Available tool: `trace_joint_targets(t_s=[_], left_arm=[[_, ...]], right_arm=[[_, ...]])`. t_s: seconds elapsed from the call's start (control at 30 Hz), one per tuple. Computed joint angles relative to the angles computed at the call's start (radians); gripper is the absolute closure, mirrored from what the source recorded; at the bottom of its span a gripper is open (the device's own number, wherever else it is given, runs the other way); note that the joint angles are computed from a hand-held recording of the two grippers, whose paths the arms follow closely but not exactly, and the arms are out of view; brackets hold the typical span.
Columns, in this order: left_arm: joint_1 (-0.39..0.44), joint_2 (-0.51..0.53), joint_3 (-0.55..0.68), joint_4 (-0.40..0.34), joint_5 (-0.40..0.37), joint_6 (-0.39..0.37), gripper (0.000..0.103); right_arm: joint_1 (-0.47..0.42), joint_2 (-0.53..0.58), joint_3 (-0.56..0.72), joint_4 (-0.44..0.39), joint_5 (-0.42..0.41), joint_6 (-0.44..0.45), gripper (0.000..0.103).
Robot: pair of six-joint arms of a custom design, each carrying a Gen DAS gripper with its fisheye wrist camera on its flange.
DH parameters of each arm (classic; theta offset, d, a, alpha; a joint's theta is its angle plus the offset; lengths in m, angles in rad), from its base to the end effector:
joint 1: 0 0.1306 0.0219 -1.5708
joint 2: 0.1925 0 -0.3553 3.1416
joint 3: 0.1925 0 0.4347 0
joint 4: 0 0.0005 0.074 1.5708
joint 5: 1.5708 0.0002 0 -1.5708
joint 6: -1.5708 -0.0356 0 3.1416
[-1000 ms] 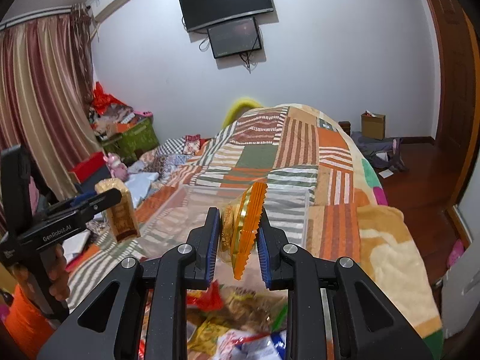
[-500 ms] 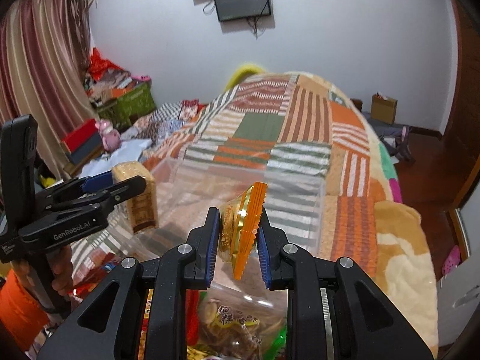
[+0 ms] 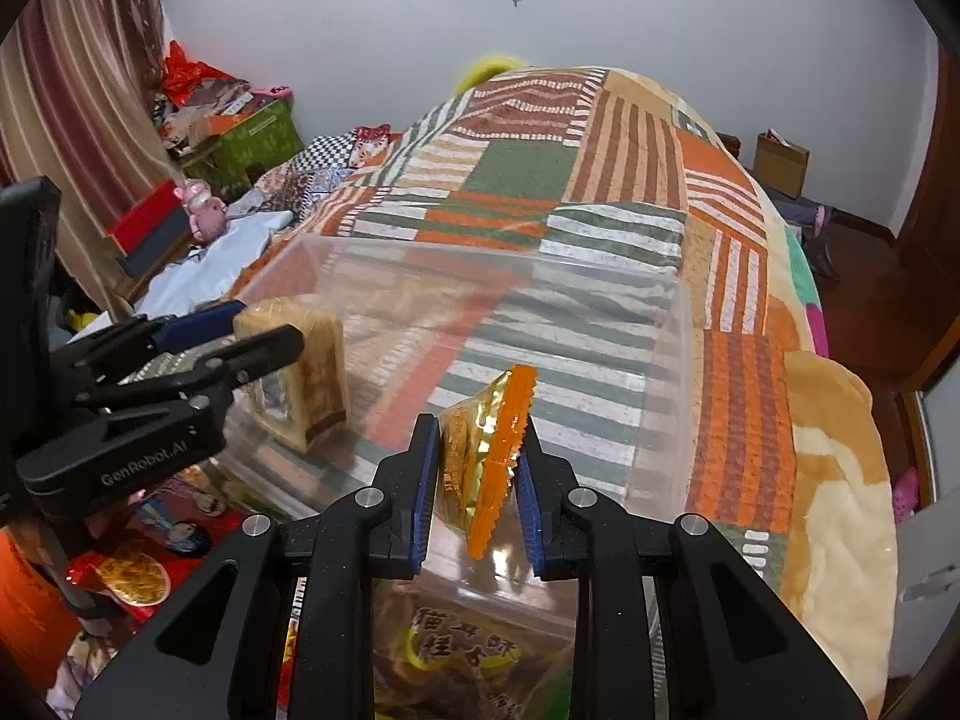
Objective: Organize snacks
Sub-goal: 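Lift the toast pack into the clear box with the left gripper while the right drops the cracker packet in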
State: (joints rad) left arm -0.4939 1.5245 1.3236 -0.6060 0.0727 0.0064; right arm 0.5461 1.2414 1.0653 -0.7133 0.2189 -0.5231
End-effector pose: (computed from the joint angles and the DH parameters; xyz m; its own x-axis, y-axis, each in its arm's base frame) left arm 0.5050 -0.2754 0.3161 -0.6391 0.3369 -0.6914 0.5130 0.8565 -0.0569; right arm 0.4057 0.2369 0.3218 -0.7698 0.1028 -0.6299 -0.0063 0.9857 0.1686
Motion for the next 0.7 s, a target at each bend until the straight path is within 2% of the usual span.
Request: trace_joint_targets(t_s=[0.1, 0.17, 0.23, 0.3, 0.47, 0.63, 0.7], left_arm=[[0.0, -0.002, 0.001, 0.002, -0.002, -0.002, 0.049], [0.001, -0.007, -0.004, 0.006, -0.014, 0.002, 0.049], [0.007, -0.016, -0.013, 0.009, -0.007, 0.014, 0.049], [0.017, -0.029, -0.023, 0.007, 0.01, 0.026, 0.049], [0.034, -0.095, -0.081, 0.017, 0.029, 0.019, 0.049], [0.044, -0.19, -0.154, 0.047, 0.022, -0.001, 0.035], [0.048, -0.218, -0.171, 0.045, 0.02, -0.008, 0.033]], right_arm=[[-0.008, 0.002, 0.005, -0.017, 0.004, -0.014, 0.078], [-0.008, 0.008, 0.012, -0.034, 0.015, -0.008, 0.072], [0.001, 0.011, 0.014, -0.049, 0.052, -0.003, 0.054], [0.013, 0.003, 0.007, -0.049, 0.084, 0.001, 0.046], [0.025, -0.026, -0.002, -0.052, 0.111, 0.009, 0.04], [0.043, -0.08, -0.026, -0.033, 0.121, -0.006, 0.038], [0.056, -0.102, -0.036, -0.031, 0.14, -0.01, 0.035]])
